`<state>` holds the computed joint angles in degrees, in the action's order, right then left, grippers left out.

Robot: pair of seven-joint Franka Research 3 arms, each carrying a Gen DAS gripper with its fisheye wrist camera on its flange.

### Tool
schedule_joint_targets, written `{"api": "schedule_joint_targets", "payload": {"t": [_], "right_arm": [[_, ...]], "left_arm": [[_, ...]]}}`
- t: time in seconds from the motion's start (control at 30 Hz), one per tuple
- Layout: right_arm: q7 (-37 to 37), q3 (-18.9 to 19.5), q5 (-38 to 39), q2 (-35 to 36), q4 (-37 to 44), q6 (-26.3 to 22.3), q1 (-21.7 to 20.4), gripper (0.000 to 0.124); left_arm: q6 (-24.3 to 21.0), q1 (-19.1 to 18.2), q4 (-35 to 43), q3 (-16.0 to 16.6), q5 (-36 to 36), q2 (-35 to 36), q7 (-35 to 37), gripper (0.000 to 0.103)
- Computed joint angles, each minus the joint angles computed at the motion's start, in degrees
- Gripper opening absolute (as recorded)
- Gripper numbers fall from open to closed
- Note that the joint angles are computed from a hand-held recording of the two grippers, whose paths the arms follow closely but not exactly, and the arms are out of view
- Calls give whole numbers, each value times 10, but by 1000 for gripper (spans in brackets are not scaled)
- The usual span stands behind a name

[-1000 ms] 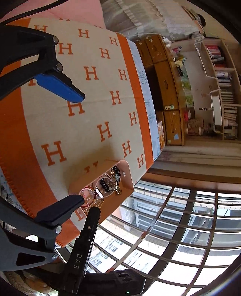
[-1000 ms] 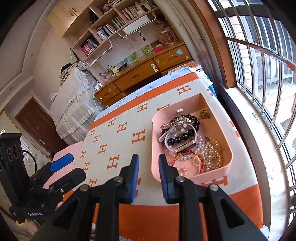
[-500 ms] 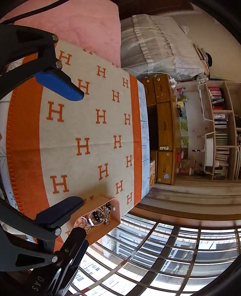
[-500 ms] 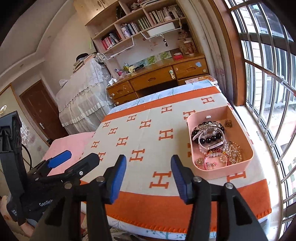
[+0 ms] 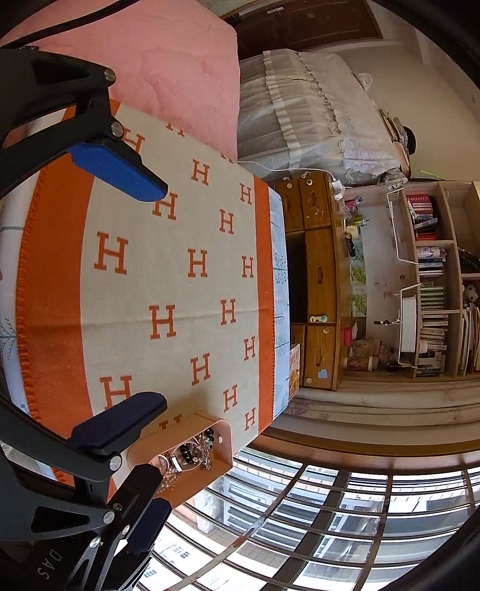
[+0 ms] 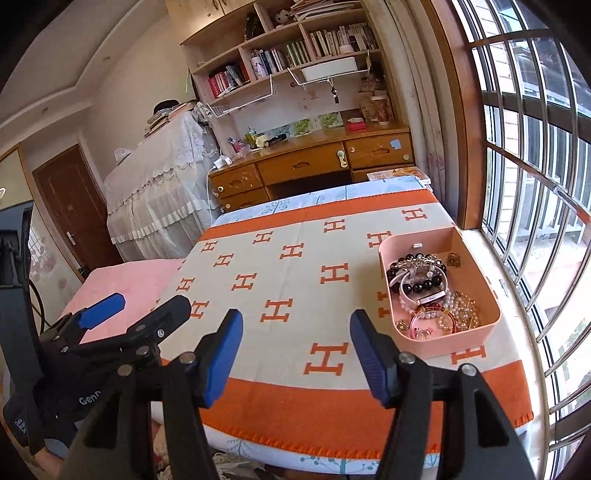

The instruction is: Organize jewelry

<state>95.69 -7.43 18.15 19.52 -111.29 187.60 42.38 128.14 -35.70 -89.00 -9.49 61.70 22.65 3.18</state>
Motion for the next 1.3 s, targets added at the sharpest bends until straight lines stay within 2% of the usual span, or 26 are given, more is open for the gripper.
{"api": "schedule_joint_targets", "payload": {"t": [0.3,0.47,1.3], "right_arm": [[21,-12,-13,4,6,-13,9,61],[37,-49,-20,11,9,-14,42,61],[53,-50,-37,9,9,-16,41,61]], "left_arm": [[6,6,-9,-1,-9,-4,7,102],[9,9,-13,-2,-14,-6,10,102],[10,12,-15,-2,-20,-6,14,102]]}}
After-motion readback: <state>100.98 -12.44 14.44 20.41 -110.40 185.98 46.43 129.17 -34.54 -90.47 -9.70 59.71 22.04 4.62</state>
